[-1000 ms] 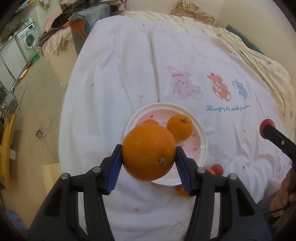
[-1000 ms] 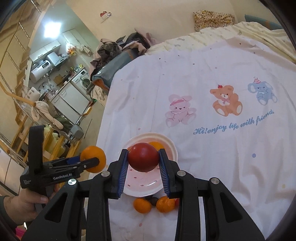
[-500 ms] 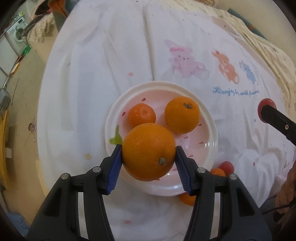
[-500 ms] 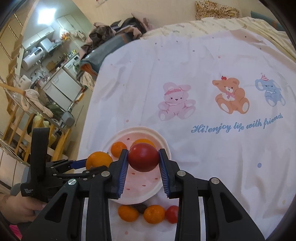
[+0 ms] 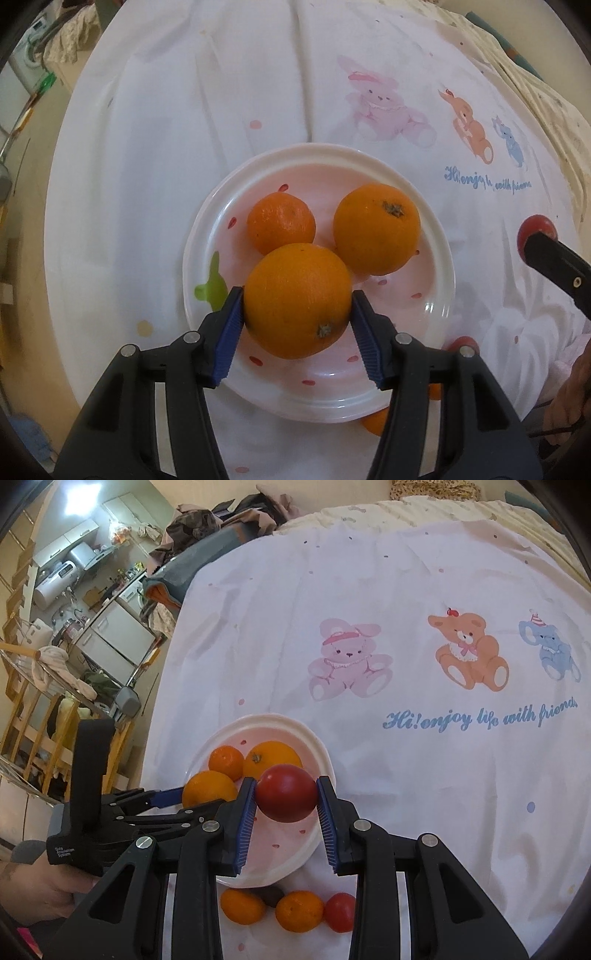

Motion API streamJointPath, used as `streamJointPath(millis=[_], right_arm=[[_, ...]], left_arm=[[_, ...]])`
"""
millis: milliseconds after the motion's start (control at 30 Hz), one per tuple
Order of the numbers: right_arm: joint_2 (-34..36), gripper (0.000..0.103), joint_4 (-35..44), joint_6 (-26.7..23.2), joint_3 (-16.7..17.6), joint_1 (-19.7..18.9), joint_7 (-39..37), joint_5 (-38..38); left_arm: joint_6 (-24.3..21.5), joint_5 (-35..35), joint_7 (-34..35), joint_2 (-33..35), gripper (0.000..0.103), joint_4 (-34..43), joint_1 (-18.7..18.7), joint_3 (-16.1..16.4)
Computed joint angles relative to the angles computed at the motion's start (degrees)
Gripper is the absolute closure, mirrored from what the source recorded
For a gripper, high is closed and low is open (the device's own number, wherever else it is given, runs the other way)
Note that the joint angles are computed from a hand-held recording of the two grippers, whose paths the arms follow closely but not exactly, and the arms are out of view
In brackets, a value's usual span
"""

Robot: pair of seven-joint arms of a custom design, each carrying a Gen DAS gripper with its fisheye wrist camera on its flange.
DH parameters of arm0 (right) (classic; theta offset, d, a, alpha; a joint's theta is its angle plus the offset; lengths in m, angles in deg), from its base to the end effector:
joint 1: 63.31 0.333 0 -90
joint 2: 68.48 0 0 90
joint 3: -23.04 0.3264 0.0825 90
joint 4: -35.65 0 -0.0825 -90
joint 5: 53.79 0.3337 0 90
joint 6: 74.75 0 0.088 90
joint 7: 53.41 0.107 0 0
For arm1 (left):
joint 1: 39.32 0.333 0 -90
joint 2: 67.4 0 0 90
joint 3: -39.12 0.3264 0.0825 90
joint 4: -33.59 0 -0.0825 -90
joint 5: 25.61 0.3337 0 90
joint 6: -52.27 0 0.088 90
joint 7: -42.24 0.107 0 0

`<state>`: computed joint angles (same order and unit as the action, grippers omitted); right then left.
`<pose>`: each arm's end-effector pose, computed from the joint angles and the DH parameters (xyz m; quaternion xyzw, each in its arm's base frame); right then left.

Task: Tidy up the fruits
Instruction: 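Place the orange on the plate and open the left gripper while the right lifts the tomato, then lower the red tomato onto the pink plate and open the right gripper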

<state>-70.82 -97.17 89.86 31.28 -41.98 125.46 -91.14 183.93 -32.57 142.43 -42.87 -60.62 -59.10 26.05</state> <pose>0.4193 0.2781 0.4602 -0.5009 0.8012 -0.1010 0.3114 0.5578 -0.3370 0.4293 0.4393 -0.8857 0.1496 0.0147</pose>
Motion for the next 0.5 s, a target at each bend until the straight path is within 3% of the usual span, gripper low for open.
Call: streamJointPath(millis=[200,300,400,500], right_arm=[[0.59,0.069,-0.05,0.14,-0.13,0.35,-1.08,1.99],[0.68,0.069,-0.12,0.6,-0.23,0.38,-1.27,2.15],[0.95,0.069,0.16,0.79,-0.34,0.43,-2.08,2.85],[1.38,0.069,0.66,1.16,-0.48,0.5,-2.89,3.91]], left_arm=[[-1.7,-1.98,0.48,0.76,0.046,1.21,0.89,-0.34],[-1.34,-0.64,-0.57,0.43,0.034,1.23,0.21,0.25],[-0.48,-3.73,0.13,-0.73,0.018,0.18,1.62,-0.65],[-0.66,-3.05,0.81,-1.51,0.017,0.09,1.52,-0.39]])
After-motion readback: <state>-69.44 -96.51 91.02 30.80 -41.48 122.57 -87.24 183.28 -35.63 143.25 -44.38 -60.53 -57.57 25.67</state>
